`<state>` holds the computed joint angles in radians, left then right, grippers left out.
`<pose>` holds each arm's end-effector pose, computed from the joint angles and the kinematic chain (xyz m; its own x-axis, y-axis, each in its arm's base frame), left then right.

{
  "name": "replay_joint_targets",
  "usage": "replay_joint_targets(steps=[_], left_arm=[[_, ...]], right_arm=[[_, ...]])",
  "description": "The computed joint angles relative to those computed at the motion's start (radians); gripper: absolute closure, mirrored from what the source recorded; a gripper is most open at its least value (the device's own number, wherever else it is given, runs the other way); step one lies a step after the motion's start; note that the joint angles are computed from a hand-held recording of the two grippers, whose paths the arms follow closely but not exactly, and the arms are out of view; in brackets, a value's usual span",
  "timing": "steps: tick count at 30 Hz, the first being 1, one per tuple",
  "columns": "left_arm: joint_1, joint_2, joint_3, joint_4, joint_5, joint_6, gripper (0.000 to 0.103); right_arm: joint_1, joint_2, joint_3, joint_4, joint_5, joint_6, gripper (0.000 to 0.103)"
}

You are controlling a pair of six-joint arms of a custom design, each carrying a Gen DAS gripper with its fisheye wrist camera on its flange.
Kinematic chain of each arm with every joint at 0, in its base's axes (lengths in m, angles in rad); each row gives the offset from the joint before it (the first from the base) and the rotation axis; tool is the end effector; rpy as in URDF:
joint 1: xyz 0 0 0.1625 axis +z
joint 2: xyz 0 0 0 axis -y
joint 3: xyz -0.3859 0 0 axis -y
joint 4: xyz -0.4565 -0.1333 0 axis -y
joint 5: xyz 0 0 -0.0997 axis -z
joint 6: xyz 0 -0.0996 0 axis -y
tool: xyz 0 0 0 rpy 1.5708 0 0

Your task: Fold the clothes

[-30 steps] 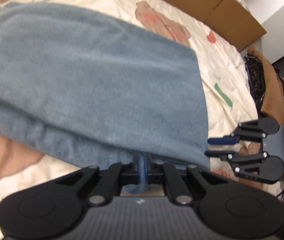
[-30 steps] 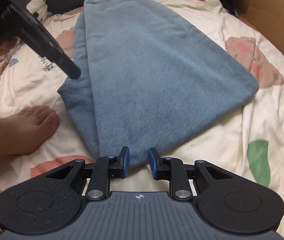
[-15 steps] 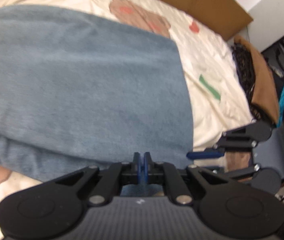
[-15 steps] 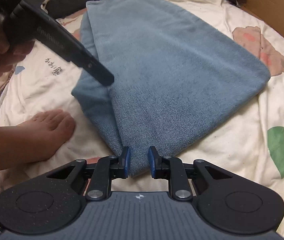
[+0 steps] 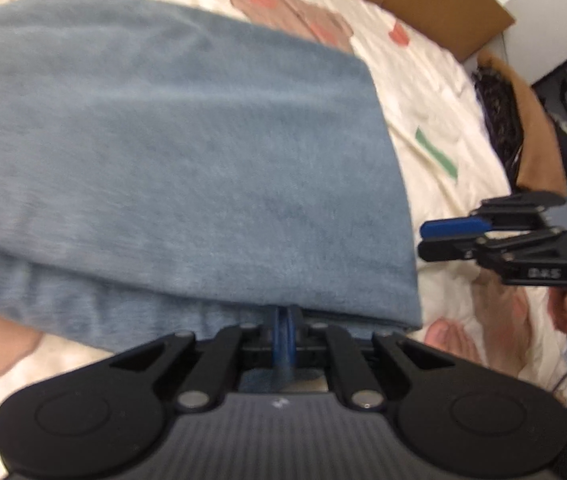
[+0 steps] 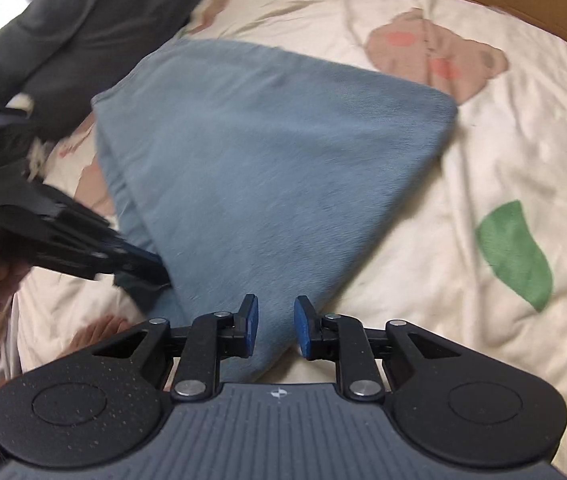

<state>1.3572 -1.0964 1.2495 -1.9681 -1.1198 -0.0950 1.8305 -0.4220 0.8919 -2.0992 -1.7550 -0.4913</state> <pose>0.0146 -0.7664 0.3733 -0.9173 -0.0026 -0.3981 0.1192 0.9523 -0.2808 0.3332 -0.8058 0.0219 -0.7192 -0.6686 0.1888 -0.6756 0.7365 0.0347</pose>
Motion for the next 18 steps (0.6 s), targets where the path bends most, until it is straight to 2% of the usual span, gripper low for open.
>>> replay_joint_targets(steps=[4, 10, 15, 18], left_arm=[[-0.006, -0.026, -0.001, 0.023, 0.012, -0.016, 0.1], [0.002, -0.066, 0.034, 0.057, -0.013, -0.041, 0.1], [0.003, -0.059, 0.057, 0.065, -0.001, -0.052, 0.1], [0.008, -0.056, 0.069, 0.059, 0.009, -0.053, 0.099]], right_arm=[[-0.01, 0.011, -0.016, -0.011, 0.0, 0.055, 0.063], [-0.025, 0.034, -0.054, -0.016, 0.028, 0.19, 0.063], [-0.044, 0.068, -0.101, -0.019, 0.048, 0.352, 0.063], [-0.056, 0.087, -0.125, -0.011, 0.07, 0.408, 0.063]])
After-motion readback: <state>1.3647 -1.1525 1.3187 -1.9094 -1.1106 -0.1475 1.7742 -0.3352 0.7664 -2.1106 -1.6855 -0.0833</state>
